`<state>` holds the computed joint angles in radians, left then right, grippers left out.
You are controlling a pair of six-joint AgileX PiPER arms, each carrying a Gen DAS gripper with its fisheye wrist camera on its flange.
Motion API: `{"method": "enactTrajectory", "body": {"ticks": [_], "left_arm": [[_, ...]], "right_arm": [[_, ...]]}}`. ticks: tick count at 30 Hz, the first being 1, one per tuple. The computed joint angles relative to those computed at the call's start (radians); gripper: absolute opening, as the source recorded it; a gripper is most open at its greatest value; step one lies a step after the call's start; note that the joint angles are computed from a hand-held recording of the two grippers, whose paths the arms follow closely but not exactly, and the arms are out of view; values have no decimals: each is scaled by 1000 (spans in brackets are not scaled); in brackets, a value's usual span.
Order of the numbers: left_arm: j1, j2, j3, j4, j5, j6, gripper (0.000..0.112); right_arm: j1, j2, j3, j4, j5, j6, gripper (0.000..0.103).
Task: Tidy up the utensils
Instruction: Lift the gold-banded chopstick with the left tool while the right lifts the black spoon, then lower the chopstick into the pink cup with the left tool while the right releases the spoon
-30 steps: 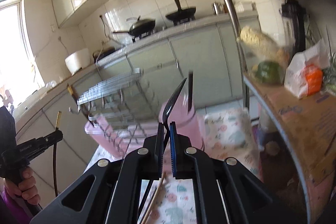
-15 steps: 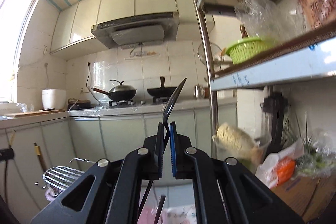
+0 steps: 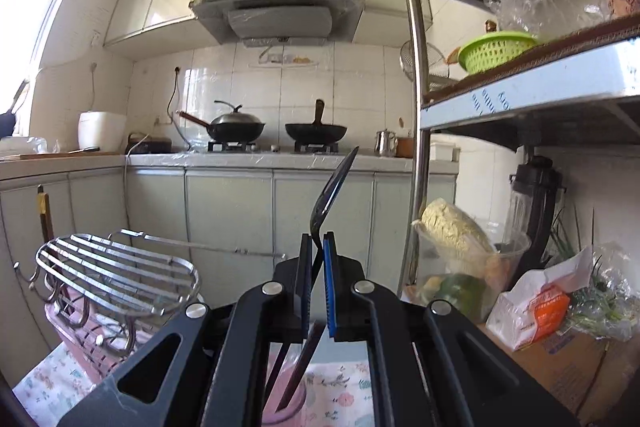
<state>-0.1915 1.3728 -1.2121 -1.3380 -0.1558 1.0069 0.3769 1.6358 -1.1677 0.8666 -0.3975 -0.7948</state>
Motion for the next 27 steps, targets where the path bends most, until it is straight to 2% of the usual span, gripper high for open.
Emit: {"method": "enactTrajectory", "body": {"ticks": [2,6,13,15,21,27], "left_arm": [[-40,26,-8,149,-110,-122,5],[-120,104,-16,283,-375,-214,5],[-174,232,-47,396,-661,-365,5],[-182,271,-69,398,-699,-357,5],[-182,312,-74,385,-668,-334,5],[-195,300,-18,351,-649,-287,5]], "right_arm": [[8,-6,27,-16,7,21,5],[34,-8,83,-34,-8,45,5],[38,-18,127,-51,2,99,5],[40,-16,128,-48,6,99,5],[48,-7,120,-34,16,89,6],[51,-3,117,-53,53,103,7]]}}
